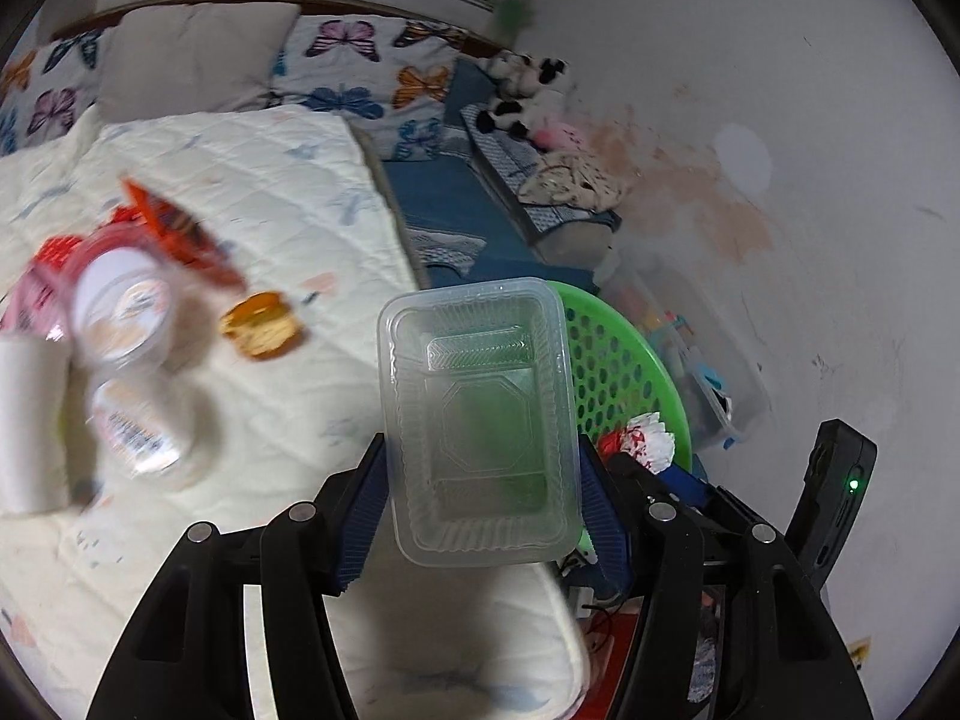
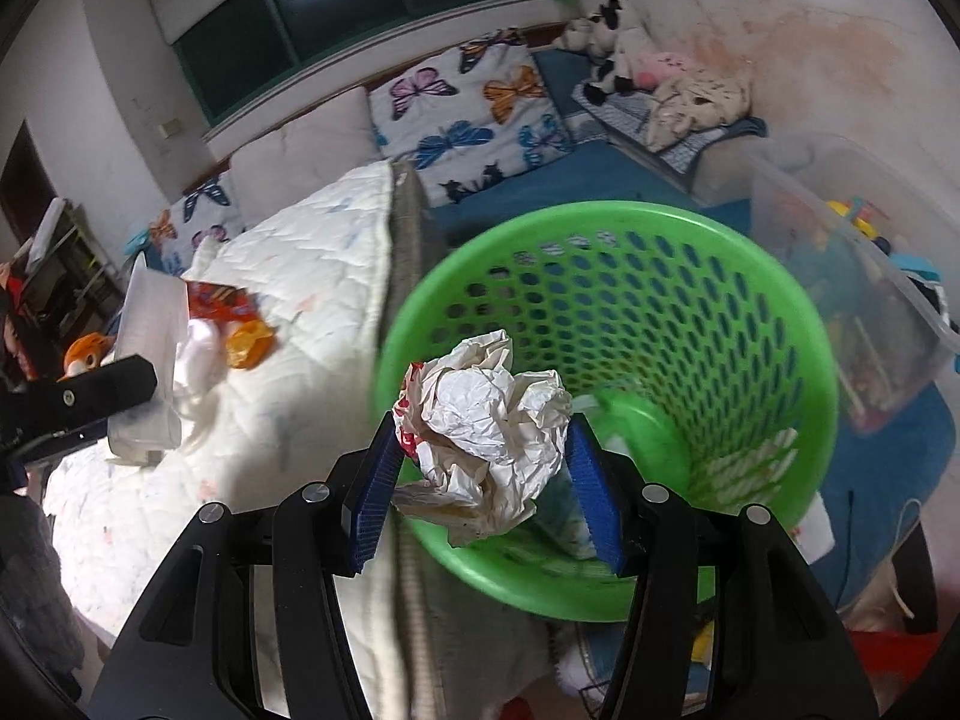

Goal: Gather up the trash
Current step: 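Carry the paper and clear tray over the basket and release both, then move both open tools back toward the trash on the bed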

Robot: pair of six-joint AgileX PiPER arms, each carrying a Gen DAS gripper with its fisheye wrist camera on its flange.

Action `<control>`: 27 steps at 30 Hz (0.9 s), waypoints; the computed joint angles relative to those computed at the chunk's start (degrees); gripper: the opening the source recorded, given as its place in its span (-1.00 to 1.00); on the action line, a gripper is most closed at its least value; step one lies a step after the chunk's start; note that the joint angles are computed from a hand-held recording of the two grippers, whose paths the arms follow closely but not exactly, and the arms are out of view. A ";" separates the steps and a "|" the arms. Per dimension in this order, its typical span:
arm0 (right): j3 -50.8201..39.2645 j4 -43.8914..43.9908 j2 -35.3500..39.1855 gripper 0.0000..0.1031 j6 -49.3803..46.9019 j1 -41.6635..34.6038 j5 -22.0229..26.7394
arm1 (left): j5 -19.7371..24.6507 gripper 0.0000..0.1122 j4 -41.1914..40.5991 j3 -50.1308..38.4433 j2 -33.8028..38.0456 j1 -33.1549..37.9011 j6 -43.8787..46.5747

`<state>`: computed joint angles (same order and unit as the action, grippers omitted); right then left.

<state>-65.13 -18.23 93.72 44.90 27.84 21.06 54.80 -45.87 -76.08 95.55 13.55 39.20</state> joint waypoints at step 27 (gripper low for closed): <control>12.52 0.66 -9.75 0.37 2.81 -8.07 -4.08 | -3.10 0.10 9.48 -10.81 10.59 -17.33 -5.53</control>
<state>-52.61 -17.57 83.97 47.71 19.76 16.98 51.71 -36.39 -86.90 106.13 -3.78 33.67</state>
